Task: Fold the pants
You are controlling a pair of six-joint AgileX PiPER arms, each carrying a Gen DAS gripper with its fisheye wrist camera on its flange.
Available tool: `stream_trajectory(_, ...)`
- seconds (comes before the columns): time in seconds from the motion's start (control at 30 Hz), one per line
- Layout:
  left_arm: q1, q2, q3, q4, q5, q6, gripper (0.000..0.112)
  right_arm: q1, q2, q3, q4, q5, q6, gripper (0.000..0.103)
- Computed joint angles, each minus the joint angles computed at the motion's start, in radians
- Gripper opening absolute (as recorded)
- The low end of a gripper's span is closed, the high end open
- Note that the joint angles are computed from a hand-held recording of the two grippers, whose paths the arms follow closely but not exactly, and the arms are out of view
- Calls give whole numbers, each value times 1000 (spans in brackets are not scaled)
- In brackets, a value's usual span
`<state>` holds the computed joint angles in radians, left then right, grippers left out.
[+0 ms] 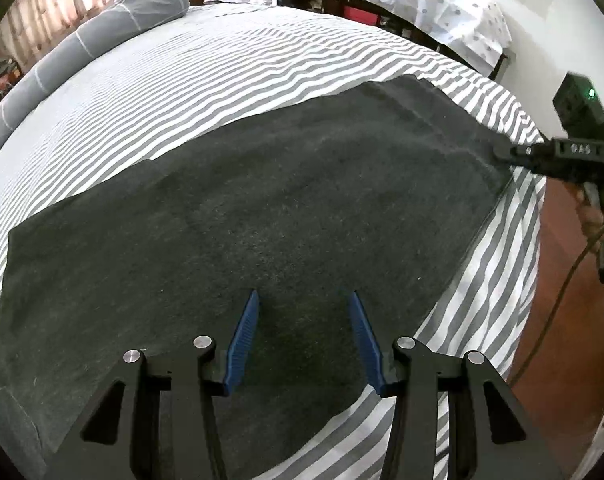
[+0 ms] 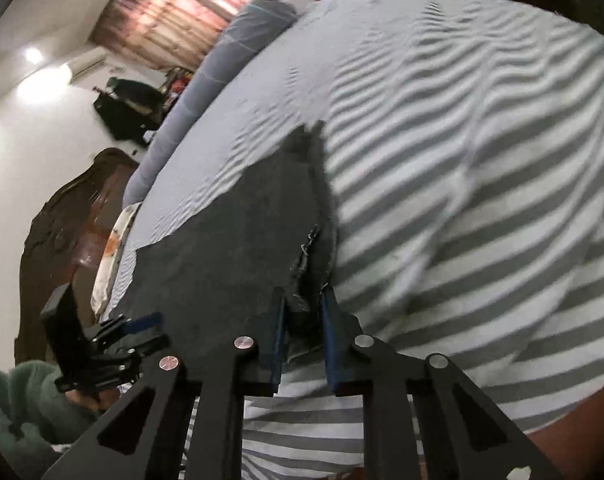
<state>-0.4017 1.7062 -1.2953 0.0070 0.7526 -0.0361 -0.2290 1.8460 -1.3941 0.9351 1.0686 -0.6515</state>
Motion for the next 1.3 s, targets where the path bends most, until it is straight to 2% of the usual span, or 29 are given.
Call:
stream_trajectory(0.1,3,3,4,-5,-8,7,48,11,-10,-3,20,-21,-31,18)
stream_trajectory(0.2,2,1,12,-1,-18,4,49,37,8,-15,-73,-78,57,18)
stream_trajectory(0.4,5,-2,28,-5,-40,20,49,5,-18,74,32,-86,22,21)
stream_trajectory(0.47,-4,-1,30,14,-42,6,51,7,-26,84,37,-100,48,11)
stream_trajectory(0.5,-9,2,28,24,-40,-1,51,13,-31,80,32,-104,63,10)
stream_trajectory(0.67,-39,30,-4,88,-15,-21,51,79,-87,48,-35,-144,200,8)
stream_trajectory(0.73,-15,37,-31,27,14,21,51,101,-104,29,-43,-145,254,8)
stream_trajectory(0.83,94,18,-59,-204,82,145,51,132,-131,-1,-47,-136,313,7)
stream_trajectory(0.93,234,-56,-17,-385,106,236,51,196,-135,-61,-82,-130,384,7)
stream_trajectory(1.1,449,-169,34,-475,195,351,53,369,-88,-221,-164,-125,509,7)
stream_trajectory(1.3,768,-251,59,-597,349,511,55,586,88,-515,-264,-65,642,7)
